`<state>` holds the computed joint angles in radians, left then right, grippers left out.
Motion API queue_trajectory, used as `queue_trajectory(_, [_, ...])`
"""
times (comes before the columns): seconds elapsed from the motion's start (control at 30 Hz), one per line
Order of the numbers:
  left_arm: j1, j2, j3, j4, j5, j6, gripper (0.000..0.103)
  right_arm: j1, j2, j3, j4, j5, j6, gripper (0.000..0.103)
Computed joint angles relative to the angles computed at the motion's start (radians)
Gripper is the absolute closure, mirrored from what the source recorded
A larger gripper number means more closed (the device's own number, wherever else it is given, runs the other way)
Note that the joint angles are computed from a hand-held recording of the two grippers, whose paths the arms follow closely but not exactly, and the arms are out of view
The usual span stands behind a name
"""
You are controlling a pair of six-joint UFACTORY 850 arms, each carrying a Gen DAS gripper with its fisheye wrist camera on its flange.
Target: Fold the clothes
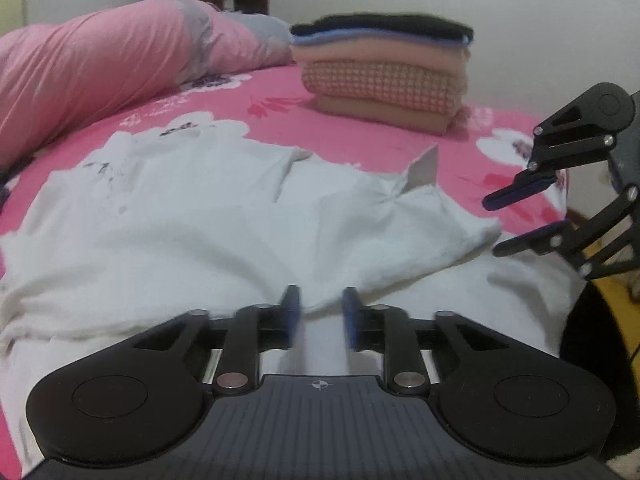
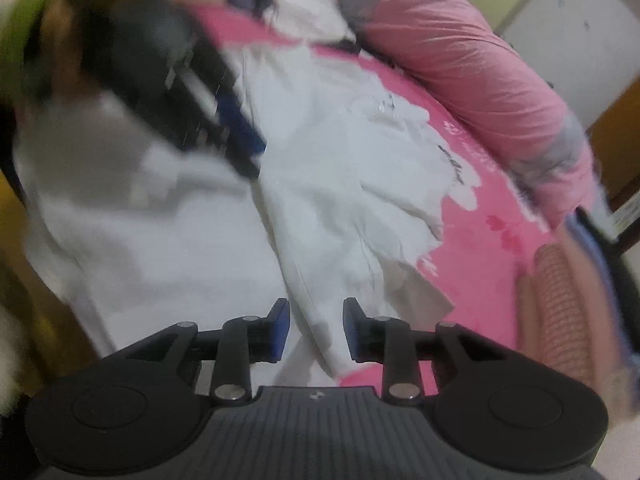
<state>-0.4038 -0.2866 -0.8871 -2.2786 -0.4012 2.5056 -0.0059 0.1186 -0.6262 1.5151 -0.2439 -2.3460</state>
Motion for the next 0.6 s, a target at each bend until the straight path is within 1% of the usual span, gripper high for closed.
queue_trajectory(0.03, [0.011,0.014,0.016,-0.005,-0.013,-0.014,0.071,-0.019,0.004,-0.012,-0.044,-0.058,0.081,0.072])
queue_trajectory(0.1, [0.034,0.036,0.04,-0.023,-0.025,-0.047,0.07,-0.05,-0.007,-0.048,-0.067,-0.171,0.184,0.068])
queue_trajectory(0.17, [0.058,0.061,0.064,-0.075,-0.02,-0.062,0.07,-0.07,-0.033,-0.091,-0.062,-0.272,0.266,0.054])
queue_trajectory(0.27, [0.11,0.092,0.095,-0.167,-0.03,-0.09,0.069,-0.058,-0.094,-0.178,-0.066,-0.366,0.398,0.053])
queue_trajectory(0.33, [0.148,0.1,0.105,-0.258,-0.032,-0.097,0.069,-0.035,-0.15,-0.257,-0.067,-0.406,0.488,0.053])
queue_trajectory(0.4, [0.177,0.094,0.097,-0.387,-0.006,-0.046,0.069,-0.003,-0.219,-0.352,-0.062,-0.442,0.582,0.053])
queue_trajectory(0.47, [0.198,0.062,0.059,-0.522,0.046,0.052,0.069,0.038,-0.302,-0.464,-0.088,-0.454,0.705,0.053])
queue_trajectory(0.53, [0.207,0.019,0.019,-0.596,0.065,0.152,0.069,0.081,-0.399,-0.597,-0.141,-0.461,0.853,0.052])
queue_trajectory(0.6, [0.216,-0.023,-0.022,-0.673,0.081,0.261,0.069,0.132,-0.521,-0.759,-0.243,-0.453,1.03,0.052])
